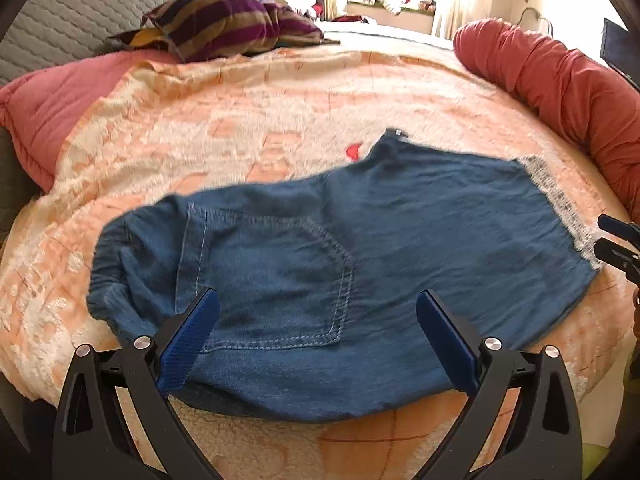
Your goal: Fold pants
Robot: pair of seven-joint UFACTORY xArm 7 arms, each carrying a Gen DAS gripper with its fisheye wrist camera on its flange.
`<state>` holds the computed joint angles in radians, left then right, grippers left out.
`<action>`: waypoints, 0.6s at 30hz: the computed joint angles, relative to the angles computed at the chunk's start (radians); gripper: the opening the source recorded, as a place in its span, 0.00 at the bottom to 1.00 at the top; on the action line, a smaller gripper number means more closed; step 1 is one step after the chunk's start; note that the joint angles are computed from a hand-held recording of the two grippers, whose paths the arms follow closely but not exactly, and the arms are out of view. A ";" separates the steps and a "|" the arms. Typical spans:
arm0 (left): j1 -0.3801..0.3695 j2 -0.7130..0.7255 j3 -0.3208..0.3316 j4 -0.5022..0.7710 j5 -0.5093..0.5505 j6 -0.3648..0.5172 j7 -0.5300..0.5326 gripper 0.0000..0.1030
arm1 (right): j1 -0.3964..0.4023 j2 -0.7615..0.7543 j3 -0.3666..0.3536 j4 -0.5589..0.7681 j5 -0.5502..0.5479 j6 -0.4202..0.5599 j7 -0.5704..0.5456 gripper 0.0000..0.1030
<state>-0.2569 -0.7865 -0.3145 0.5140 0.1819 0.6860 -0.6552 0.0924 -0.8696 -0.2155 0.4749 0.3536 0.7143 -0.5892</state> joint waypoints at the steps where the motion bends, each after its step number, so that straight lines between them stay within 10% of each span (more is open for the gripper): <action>1: 0.000 -0.004 -0.002 0.003 0.000 -0.002 -0.004 0.96 | -0.008 0.001 -0.002 0.002 0.000 -0.005 0.005 0.89; 18: 0.001 0.156 -0.020 0.184 0.019 -0.022 0.036 0.95 | -0.077 0.005 -0.024 0.031 -0.023 -0.060 0.016 0.90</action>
<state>-0.2556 -0.6302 -0.3340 0.6979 0.2005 0.6637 -0.6195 0.0150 -0.8646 -0.2397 0.5059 0.3302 0.6545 -0.5736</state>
